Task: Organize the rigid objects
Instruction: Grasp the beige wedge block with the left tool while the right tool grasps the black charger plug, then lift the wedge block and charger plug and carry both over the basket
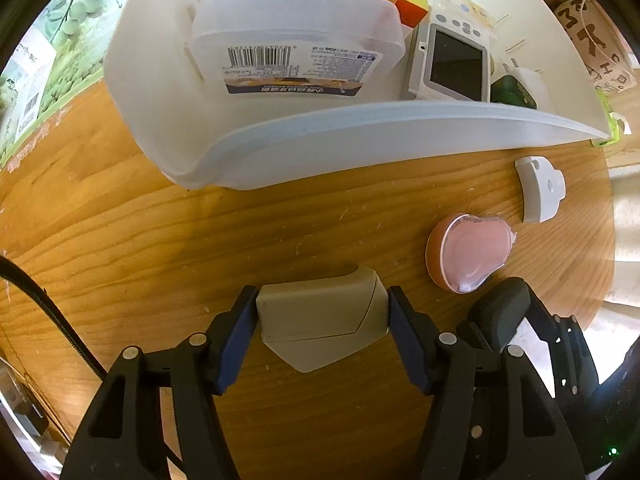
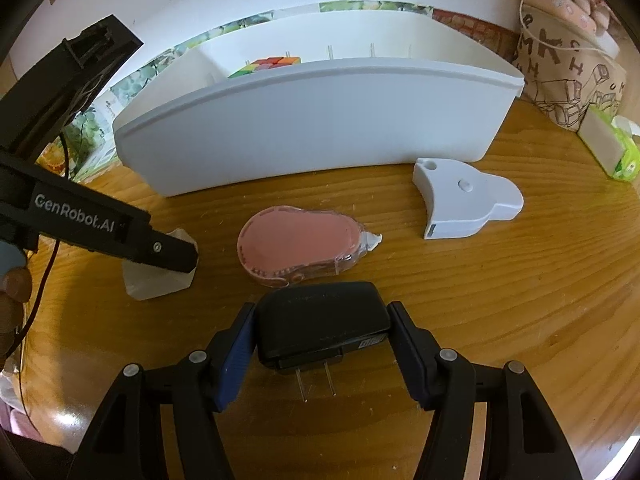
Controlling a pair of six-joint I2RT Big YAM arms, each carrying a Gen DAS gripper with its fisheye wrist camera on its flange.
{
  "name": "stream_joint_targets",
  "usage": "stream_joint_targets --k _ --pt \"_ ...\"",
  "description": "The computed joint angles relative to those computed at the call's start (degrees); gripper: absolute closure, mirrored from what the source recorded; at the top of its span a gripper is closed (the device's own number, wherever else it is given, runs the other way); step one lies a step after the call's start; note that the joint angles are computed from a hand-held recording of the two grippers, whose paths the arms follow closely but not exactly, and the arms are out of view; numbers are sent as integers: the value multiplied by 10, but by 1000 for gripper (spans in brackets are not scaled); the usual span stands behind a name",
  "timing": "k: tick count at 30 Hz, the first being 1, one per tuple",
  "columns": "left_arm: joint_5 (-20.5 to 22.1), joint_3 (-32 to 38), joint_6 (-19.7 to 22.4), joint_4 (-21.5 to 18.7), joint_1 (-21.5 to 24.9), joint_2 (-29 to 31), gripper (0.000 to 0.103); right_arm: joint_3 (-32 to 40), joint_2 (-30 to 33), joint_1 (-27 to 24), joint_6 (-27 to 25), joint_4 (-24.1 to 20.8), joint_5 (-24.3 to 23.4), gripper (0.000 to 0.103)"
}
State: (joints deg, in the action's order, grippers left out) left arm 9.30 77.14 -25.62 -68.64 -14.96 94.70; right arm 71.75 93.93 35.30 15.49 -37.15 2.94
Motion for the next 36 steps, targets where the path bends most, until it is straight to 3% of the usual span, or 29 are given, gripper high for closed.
stream_joint_targets --k 5,11,27,36 --pt "24 8 -13 -9 5 11 36 8 -13 -5 -29 -33 -4 38" --pt "24 3 -45 -10 -5 3 36 25 -27 -14 -68 -59 1 38" --pt "6 12 -117 -52 -18 -62 36 137 -17 -39 -197 -104 -25 38" --pt "-16 40 -127 -74 -31 -97 36 194 -7 -47 -246 -117 -50 38"
